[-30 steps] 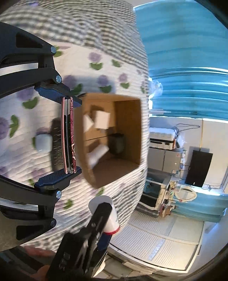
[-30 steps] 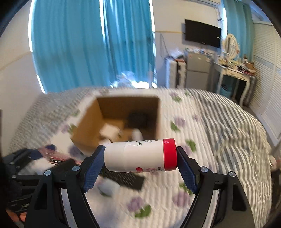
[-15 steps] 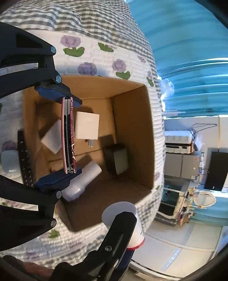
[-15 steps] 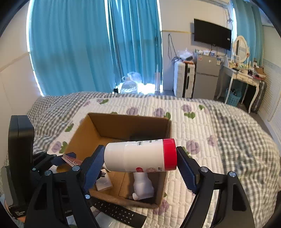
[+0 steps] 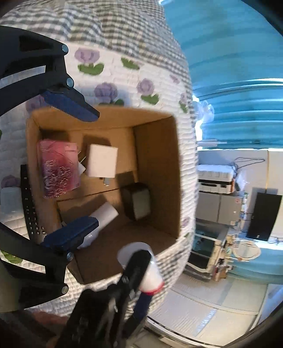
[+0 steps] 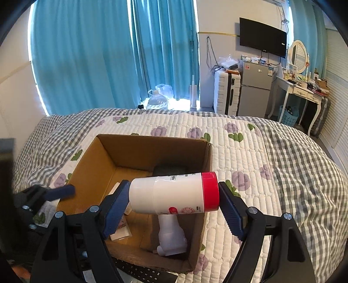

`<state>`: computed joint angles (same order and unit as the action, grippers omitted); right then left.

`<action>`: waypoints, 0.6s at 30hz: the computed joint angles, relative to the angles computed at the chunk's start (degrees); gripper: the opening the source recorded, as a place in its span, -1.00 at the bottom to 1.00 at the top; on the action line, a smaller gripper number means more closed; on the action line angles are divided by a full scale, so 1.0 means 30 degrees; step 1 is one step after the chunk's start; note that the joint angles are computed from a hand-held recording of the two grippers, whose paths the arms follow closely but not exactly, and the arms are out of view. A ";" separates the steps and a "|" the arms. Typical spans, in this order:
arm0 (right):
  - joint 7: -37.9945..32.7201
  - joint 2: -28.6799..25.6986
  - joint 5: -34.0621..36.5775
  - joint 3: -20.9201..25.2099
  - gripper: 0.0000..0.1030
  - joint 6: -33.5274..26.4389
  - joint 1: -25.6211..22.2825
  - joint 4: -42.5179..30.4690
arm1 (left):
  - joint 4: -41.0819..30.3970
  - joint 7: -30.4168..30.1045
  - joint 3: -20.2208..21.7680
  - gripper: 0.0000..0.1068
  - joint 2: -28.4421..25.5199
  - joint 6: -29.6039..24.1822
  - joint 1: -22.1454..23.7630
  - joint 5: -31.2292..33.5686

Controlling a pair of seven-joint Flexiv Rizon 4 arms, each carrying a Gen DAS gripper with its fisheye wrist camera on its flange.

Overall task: Organize rigid objects
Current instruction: 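Drop the red card case into the box with the left gripper while the right gripper drops the bottle in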

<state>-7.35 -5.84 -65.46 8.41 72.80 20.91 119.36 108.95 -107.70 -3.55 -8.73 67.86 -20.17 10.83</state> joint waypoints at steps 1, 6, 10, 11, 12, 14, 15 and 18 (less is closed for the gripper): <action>-0.0163 -0.0065 0.0135 0.0012 0.53 -0.0034 0.0010 -0.0082 | 0.0242 -0.0083 0.0093 0.71 0.0383 0.0217 0.0007 0.0051; -0.0579 -0.0866 0.0187 -0.0127 0.46 -0.0510 0.0361 -0.0953 | 0.0990 -0.1176 0.0402 0.77 0.1647 0.0653 0.0390 0.1389; -0.1843 -0.1802 0.0864 -0.0173 0.27 -0.1113 0.1010 -0.1643 | 0.1683 -0.1147 0.0272 0.81 0.2158 0.1069 0.1041 0.1286; -0.1680 -0.1911 0.0862 -0.0276 0.27 -0.1029 0.1134 -0.1631 | 0.1867 -0.1015 0.0224 0.81 0.2250 0.1194 0.1151 0.1215; -0.1444 -0.1933 0.0796 -0.0382 0.27 -0.0723 0.1183 -0.1512 | 0.1953 -0.1047 0.0171 0.80 0.2299 0.1271 0.1235 0.1289; -0.0714 -0.1789 0.0304 -0.0633 0.27 -0.0019 0.1202 -0.1160 | 0.2131 -0.1260 0.0113 0.81 0.2444 0.1322 0.1370 0.1605; -0.0373 -0.1588 0.0083 -0.0685 0.27 0.0239 0.1164 -0.0928 | 0.2227 -0.1321 0.0074 0.81 0.2512 0.1321 0.1425 0.1634; 0.0340 -0.0602 -0.0550 -0.0534 0.36 0.0324 0.0983 -0.0204 | 0.2566 -0.1587 -0.0067 0.81 0.3005 0.1315 0.1525 0.1758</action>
